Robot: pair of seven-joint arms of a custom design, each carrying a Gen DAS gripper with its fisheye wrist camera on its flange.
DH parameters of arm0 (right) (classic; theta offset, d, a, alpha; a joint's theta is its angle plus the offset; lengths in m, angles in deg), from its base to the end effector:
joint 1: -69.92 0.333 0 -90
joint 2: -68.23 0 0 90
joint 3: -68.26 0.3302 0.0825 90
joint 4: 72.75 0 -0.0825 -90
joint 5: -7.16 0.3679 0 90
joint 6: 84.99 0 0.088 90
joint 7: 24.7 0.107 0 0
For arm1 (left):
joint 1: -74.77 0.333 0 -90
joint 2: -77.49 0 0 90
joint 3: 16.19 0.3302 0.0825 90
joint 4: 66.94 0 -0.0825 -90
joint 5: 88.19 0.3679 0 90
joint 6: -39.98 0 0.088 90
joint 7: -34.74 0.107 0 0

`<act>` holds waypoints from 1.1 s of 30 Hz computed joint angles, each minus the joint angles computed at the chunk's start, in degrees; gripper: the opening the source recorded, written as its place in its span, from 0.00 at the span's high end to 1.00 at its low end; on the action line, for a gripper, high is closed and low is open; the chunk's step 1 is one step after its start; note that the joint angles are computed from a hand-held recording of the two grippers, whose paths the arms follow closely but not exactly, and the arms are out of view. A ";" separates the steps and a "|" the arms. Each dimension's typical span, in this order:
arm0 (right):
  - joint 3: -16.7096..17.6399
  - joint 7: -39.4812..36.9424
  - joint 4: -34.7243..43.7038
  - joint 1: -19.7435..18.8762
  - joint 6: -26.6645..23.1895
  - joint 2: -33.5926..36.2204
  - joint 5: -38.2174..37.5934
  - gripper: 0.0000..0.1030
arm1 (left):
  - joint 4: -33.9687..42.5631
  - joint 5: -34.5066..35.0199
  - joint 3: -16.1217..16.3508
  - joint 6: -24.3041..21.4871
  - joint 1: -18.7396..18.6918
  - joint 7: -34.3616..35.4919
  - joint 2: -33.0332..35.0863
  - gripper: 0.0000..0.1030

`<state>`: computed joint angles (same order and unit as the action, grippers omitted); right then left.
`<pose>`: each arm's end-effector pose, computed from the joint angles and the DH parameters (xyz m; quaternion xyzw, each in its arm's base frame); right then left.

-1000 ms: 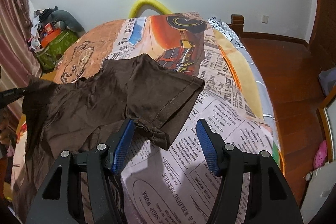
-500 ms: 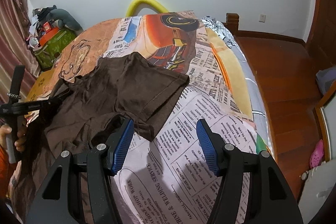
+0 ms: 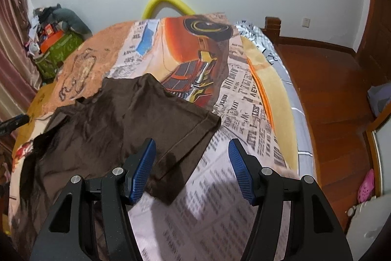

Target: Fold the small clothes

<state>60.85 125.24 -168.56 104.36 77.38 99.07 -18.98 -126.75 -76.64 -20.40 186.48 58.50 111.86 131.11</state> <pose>0.6188 0.3594 0.3821 -0.6171 0.7116 -0.1673 0.2913 0.7731 -0.2646 0.3511 -0.5983 0.7471 -0.2255 0.1819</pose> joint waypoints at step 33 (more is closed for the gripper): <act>4.00 -11.23 23.14 1.09 -3.13 10.84 8.83 0.95 | -26.82 8.61 6.44 14.79 -0.82 -9.40 -13.45 0.32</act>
